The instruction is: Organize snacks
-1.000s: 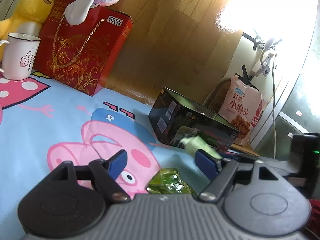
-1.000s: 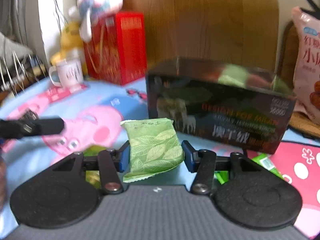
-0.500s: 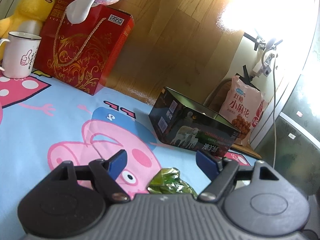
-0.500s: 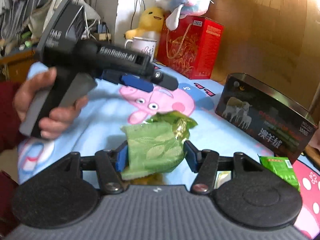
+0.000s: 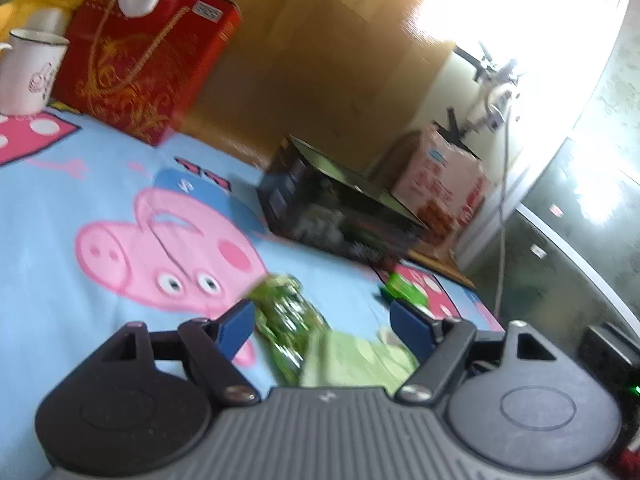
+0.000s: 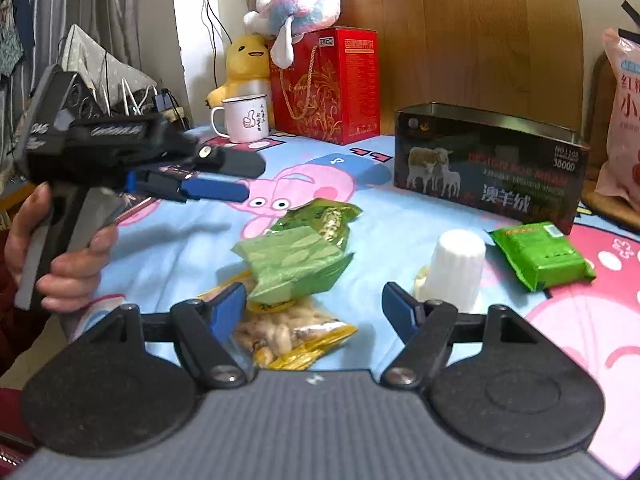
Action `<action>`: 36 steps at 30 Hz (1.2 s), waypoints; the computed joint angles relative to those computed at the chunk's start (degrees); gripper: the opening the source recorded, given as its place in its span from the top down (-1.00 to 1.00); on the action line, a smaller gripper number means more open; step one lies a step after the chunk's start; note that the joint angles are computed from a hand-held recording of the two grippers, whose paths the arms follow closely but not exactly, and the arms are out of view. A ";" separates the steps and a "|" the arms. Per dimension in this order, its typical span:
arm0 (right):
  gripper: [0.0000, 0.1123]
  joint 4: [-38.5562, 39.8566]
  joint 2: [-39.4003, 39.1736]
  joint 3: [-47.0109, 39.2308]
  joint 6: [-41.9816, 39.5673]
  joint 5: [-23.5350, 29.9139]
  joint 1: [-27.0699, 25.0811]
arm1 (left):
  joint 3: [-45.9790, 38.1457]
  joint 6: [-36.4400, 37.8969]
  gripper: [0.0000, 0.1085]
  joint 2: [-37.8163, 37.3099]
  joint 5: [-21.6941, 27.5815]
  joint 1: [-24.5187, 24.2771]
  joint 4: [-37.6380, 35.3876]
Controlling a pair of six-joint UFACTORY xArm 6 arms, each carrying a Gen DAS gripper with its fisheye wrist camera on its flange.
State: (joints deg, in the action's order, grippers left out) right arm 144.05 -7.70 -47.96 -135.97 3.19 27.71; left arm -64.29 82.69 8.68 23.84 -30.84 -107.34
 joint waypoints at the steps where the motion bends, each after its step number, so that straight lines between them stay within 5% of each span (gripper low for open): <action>1: -0.36 -0.29 -0.16 0.18 0.36 0.41 0.09 | 0.76 -1.18 -0.35 -0.57 1.05 -0.02 1.07; 5: -0.35 -2.87 -0.29 0.45 2.41 1.64 0.57 | 1.27 -3.76 -0.27 -0.75 4.20 -0.30 3.57; 10: -0.32 -4.55 0.53 -0.20 4.57 1.34 0.87 | -1.25 -8.87 -0.24 2.61 2.44 -1.90 8.03; 14: 0.09 -9.07 1.23 0.04 10.96 1.77 0.86 | -1.38 -10.58 -0.10 2.93 4.39 -2.01 8.84; 23: 0.16 7.76 -1.71 -0.34 -7.02 4.04 -3.83 | -6.85 -11.12 -0.09 4.76 5.95 -2.41 8.56; 30: 0.16 5.75 0.67 -5.67 -8.31 7.67 -10.18 | -23.97 -14.57 -0.09 14.31 2.98 -4.05 13.90; 36: 0.16 -8.74 9.97 -14.95 9.17 10.15 -15.39 | -45.08 -31.93 -0.09 28.88 0.57 -4.88 29.05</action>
State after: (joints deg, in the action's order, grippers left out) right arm 135.30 2.28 -62.92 -126.79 13.34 12.32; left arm -109.37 50.76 37.56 24.41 -35.72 -78.29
